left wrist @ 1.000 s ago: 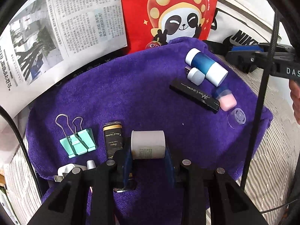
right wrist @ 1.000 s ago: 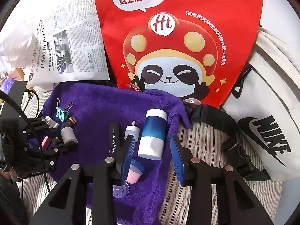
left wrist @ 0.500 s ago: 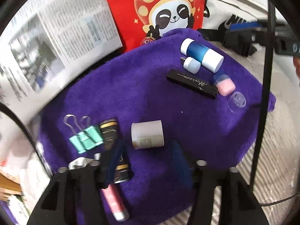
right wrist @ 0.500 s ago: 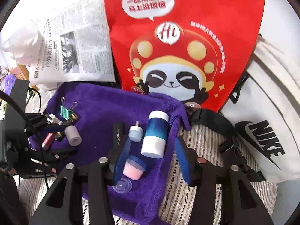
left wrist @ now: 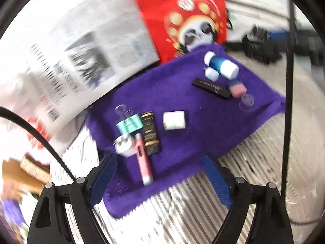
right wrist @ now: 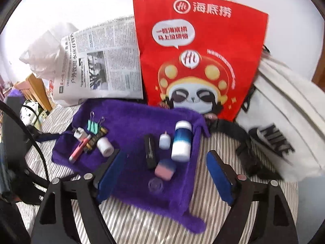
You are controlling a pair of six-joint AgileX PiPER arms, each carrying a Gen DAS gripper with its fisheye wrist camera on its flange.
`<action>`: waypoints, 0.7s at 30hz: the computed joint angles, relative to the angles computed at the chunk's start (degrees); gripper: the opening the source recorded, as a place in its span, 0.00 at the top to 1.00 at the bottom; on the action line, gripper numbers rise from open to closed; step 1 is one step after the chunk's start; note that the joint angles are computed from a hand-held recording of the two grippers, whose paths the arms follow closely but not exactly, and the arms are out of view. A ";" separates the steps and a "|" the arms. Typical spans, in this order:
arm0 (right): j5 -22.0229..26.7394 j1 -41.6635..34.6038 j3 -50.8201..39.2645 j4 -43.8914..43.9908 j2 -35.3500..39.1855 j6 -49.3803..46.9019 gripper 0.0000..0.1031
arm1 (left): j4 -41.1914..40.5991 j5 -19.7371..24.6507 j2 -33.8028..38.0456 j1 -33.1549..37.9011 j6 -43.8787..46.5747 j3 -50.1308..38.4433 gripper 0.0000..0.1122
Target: Organize rigid objects
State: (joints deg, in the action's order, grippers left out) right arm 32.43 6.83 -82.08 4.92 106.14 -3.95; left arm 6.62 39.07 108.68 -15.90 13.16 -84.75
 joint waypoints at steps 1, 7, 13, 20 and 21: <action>0.08 0.33 1.16 -1.70 -0.68 1.80 0.13 | -2.81 -0.39 -1.33 1.60 1.69 1.17 0.20; -0.01 3.27 10.87 -9.97 -7.14 11.47 0.04 | -8.40 -2.97 -10.69 5.80 0.15 9.23 0.10; 2.48 4.87 17.28 -7.02 -13.30 14.39 0.00 | -7.41 -2.87 -17.70 4.76 -6.69 14.04 0.08; 6.52 10.34 21.61 -21.80 -20.27 32.58 0.00 | -1.88 -2.74 -23.14 1.62 -17.54 18.81 0.08; 7.68 11.45 21.76 -24.08 -21.06 34.96 0.00 | -1.24 -2.60 -23.47 1.36 -19.27 19.27 0.08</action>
